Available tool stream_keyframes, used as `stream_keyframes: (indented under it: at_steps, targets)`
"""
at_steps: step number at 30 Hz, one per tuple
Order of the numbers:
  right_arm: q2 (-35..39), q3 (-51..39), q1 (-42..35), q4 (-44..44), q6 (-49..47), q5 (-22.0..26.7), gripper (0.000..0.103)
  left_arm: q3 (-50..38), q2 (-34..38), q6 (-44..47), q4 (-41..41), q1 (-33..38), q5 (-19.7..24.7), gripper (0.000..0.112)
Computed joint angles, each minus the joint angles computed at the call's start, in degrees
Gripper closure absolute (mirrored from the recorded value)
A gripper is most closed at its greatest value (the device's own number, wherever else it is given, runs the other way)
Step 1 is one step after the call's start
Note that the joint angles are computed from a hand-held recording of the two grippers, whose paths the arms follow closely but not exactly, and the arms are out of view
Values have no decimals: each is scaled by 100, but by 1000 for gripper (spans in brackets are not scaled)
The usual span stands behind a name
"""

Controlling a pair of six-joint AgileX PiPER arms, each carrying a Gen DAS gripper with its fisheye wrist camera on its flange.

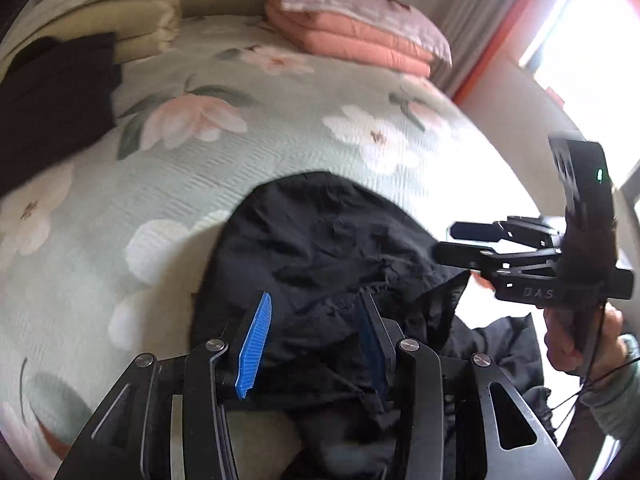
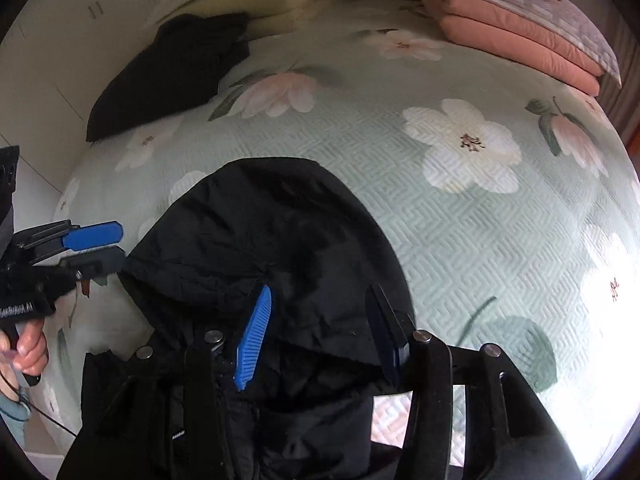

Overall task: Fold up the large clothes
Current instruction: 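Grasp the black hood with both tools and lift it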

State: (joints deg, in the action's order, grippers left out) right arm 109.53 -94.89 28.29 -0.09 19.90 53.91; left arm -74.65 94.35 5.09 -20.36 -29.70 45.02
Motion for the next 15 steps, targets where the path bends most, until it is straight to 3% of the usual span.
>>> stream_keyframes:
  at_steps: [2, 4, 8, 15]
  targets:
    - [394, -79, 47, 120, -145, -159, 51, -28, 388, -163, 249, -113, -89, 67]
    - [841, -161, 81, 84, -219, 0, 51, 101, 702, -114, 185, -103, -76, 65]
    - [614, 783, 77, 246, -401, -933, 53, 908, 622, 1018, -705, 142, -646, 66]
    - [415, 503, -199, 774, -728, -785, 52, 688, 221, 995, -741, 343, -357, 66]
